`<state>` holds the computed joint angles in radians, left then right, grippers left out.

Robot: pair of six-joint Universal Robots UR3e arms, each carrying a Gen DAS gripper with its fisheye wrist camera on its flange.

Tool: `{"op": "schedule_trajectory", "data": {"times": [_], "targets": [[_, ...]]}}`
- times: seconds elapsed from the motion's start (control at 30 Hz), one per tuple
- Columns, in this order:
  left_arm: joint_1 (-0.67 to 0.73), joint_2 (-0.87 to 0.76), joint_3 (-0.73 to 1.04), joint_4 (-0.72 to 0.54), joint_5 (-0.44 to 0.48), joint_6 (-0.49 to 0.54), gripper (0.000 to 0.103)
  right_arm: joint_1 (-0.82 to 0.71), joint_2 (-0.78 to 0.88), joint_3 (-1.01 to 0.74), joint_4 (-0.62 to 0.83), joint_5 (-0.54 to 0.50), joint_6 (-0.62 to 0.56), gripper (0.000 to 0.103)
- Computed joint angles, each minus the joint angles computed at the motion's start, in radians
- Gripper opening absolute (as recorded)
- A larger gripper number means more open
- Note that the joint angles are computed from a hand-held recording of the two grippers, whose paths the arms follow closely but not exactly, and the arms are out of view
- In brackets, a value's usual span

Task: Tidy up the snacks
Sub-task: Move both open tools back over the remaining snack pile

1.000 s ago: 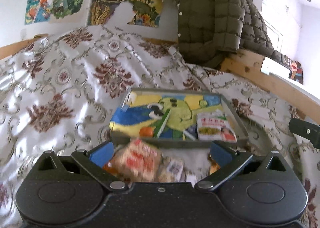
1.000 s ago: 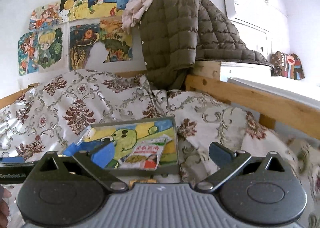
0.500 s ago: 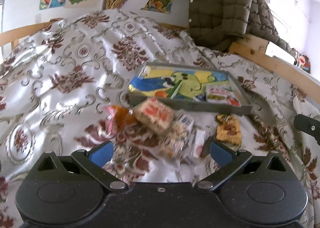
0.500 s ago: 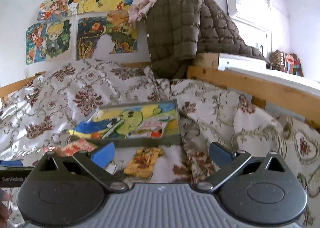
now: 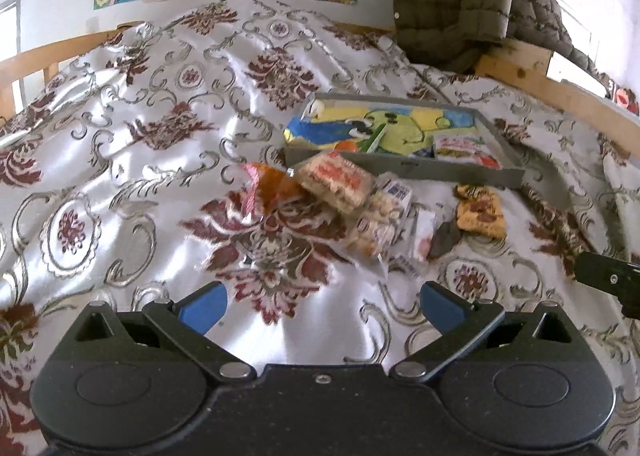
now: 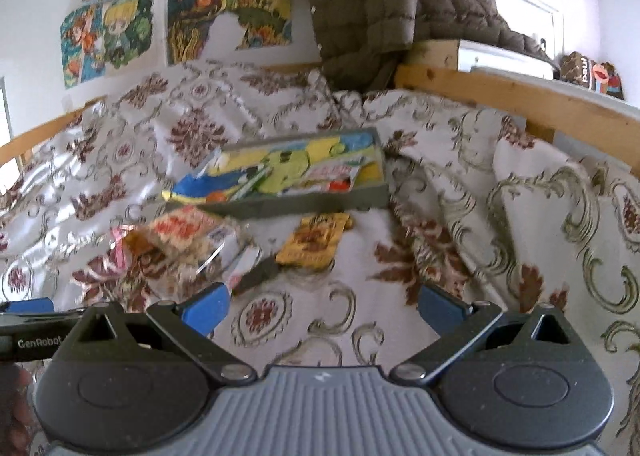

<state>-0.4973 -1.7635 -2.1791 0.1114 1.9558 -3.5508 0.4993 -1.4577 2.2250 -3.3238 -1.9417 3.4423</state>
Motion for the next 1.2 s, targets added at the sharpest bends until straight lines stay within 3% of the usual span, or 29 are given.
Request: {"op": "schedule_trajectory", "data": {"times": [1.2], "targets": [[-0.025, -0.006, 0.011, -0.103, 0.064, -0.028, 0.102, -0.003, 0.06, -0.014, -0.001, 0.07, -0.005, 0.103]]}}
